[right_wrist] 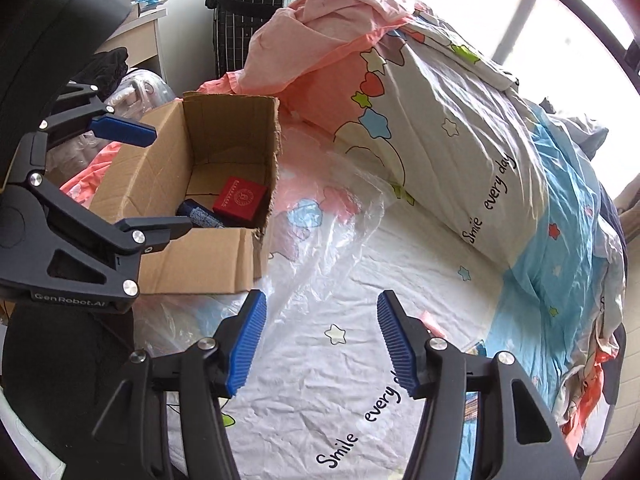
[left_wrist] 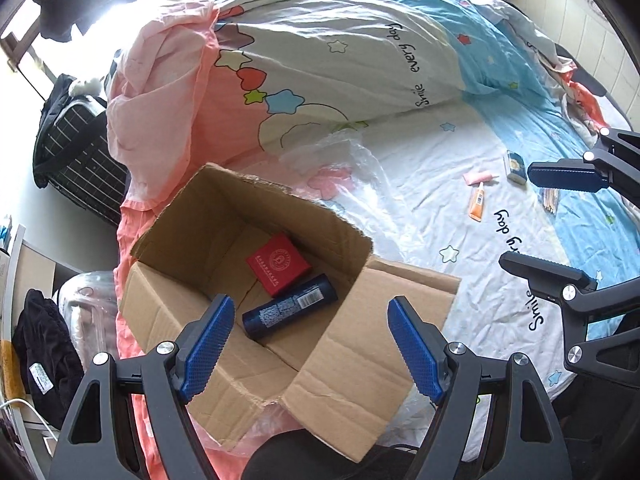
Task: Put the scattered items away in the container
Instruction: 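Withdraw both tools from the cardboard box back over the bed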
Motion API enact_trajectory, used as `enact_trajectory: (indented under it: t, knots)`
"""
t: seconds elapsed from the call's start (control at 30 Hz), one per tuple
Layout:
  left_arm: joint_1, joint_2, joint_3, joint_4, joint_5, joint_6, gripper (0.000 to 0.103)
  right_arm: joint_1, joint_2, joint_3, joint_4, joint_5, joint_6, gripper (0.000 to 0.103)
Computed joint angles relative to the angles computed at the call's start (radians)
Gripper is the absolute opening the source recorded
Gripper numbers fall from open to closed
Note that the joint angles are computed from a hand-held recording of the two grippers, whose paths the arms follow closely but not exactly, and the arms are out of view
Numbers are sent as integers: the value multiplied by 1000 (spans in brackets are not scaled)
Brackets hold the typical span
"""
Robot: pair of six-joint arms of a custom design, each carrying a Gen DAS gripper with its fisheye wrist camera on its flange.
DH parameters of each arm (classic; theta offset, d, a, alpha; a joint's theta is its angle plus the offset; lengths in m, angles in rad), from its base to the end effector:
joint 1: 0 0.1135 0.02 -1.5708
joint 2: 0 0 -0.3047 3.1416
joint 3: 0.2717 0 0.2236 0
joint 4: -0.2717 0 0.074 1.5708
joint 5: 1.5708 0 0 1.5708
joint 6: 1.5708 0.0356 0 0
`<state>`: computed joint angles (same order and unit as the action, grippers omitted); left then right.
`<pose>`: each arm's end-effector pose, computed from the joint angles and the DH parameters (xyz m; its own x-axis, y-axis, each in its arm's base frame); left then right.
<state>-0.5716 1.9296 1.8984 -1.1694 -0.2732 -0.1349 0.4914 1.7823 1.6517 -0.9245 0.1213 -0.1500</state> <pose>0.3276 -0.1993 0.3511 -0.8359 0.3837 -0.3923 0.3294 0.9226 0.2006 0.3188 0.1657 0.3477 -0.6963 -0.5409 -0.4719 -0.5257 0.8319 -0.1778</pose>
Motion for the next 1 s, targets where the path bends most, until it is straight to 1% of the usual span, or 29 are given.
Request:
enact_trajectory:
  t: [0.37, 0.67, 1.0]
  knots:
    - [-137, 76, 79, -27, -5, -52, 82, -112, -151, -216, 61, -11, -13, 58]
    - [-214, 149, 164, -56, -9, -74, 82, -198, -230, -322, 83, -28, -35, 59]
    - [-269, 226, 270, -93, 9, -99, 82, -299, -290, -401, 86, -49, -65, 59]
